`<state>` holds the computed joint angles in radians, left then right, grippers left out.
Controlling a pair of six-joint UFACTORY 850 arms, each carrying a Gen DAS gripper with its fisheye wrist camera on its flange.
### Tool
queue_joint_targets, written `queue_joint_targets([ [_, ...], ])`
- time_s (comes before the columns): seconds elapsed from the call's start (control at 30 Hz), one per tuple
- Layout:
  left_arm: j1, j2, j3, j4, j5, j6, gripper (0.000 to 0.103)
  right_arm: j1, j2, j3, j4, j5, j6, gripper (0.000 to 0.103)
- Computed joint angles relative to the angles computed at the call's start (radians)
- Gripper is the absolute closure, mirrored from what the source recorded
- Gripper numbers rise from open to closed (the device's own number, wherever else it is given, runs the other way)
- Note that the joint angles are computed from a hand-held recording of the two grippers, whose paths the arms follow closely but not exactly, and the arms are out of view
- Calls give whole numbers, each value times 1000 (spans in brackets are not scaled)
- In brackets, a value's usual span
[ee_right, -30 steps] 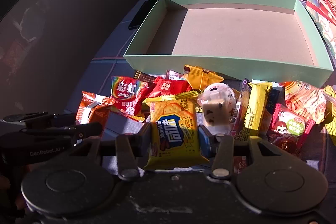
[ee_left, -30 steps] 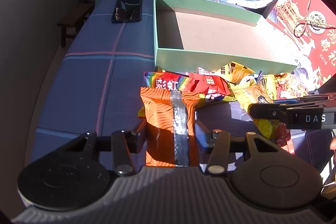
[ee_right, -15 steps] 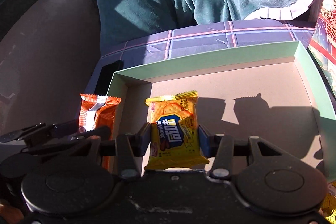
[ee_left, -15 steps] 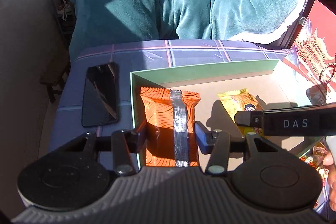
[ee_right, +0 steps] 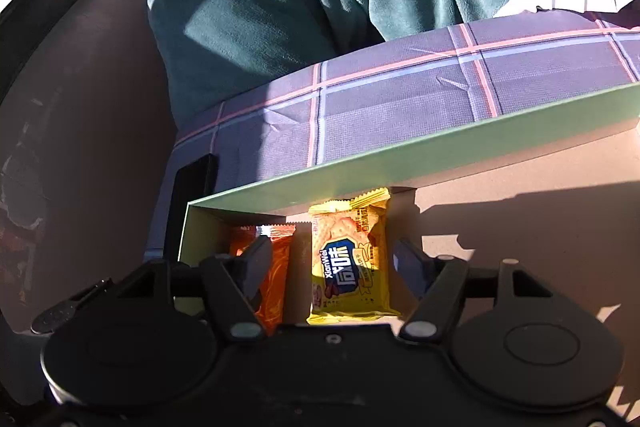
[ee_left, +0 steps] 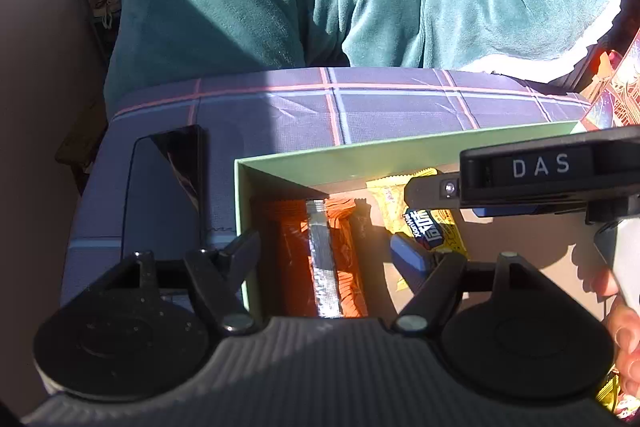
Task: Organize snacks
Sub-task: 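Lower both held snacks into the green box and open both tools, then grasp the Skittles bag with the left tool while the right tool grasps the clear pastry bag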
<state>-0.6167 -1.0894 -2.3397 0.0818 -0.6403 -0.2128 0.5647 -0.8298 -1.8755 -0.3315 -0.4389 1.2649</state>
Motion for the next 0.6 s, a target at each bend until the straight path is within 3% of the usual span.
queue_joint_targets([
  [0.03,-1,21,33,-4,21,3,19,4,8,7,-40,-3,34,12],
  [0.1,-11,73,108,55,58,-54,3,14,30,27,-96,-4,79,8],
  [0.23,-16,161,235,108,102,-123,2,32,82,80,-159,-17,130,2],
  [0.6,-24,525,782,190,281,-350,0,160,296,352,-343,-12,322,1],
])
